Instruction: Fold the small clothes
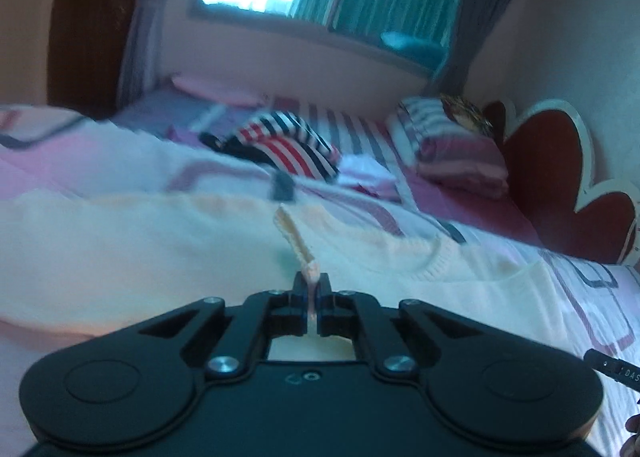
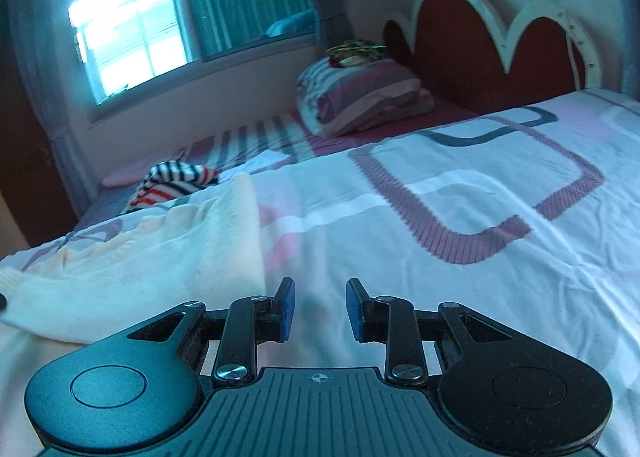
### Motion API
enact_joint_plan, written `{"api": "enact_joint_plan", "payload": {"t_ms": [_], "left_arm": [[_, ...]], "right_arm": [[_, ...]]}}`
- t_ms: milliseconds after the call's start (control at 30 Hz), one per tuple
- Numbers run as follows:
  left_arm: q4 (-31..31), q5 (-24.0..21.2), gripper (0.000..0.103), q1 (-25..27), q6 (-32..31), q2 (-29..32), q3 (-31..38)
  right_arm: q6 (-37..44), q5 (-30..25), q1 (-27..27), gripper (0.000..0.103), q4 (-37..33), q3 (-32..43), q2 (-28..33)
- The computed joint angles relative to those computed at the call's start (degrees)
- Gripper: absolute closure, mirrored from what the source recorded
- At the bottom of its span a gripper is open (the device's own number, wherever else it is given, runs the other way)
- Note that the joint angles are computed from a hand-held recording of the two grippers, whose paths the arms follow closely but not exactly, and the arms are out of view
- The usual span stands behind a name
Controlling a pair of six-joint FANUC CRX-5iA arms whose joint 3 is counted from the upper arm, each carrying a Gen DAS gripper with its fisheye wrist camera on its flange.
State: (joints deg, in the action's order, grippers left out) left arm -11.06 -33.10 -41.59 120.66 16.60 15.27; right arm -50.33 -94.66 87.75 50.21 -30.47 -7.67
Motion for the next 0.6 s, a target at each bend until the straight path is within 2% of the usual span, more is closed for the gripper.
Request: {"api": "enact_joint_plan", "payload": {"t_ms": [200,367,400,433,467,600], "left_arm": [[-1.07,-3.07,0.101,2.52,1.17,-0.84,-0.61],[1.79,-3.66,0.101,3.28,-1.71,-0.81,-2.11],[2.28,-3.43,0.101,3.27,-2.35,-0.95,-2.66],[2.20,-3.33,0.101,3.11,-2.16,-0.96,-2.85],[2.61,-2.95,0.101,3.22,-2.29,-1.09,-3.37],[2.64,-2.79,0.100,3.31,-1.04,-1.41,-4.37]], "right_arm": [[1.50,3.06,-1.15,0.074,2.15,-0.49,-0.20],[4.04,7.11,-2.92,0.074,5.36,-0.82,0.15],[4.79,7.74,-3.21,0.076,6.19,-0.88,0.27],[5.76,8.13,-3.51,0.085,6.80,-0.69,0.61],[6.84,8.87,-3.95,0.089,7.29,-0.56,0.86],[12.12,9.66,-5.40,0.090,5.00,1.92,2.82]]}}
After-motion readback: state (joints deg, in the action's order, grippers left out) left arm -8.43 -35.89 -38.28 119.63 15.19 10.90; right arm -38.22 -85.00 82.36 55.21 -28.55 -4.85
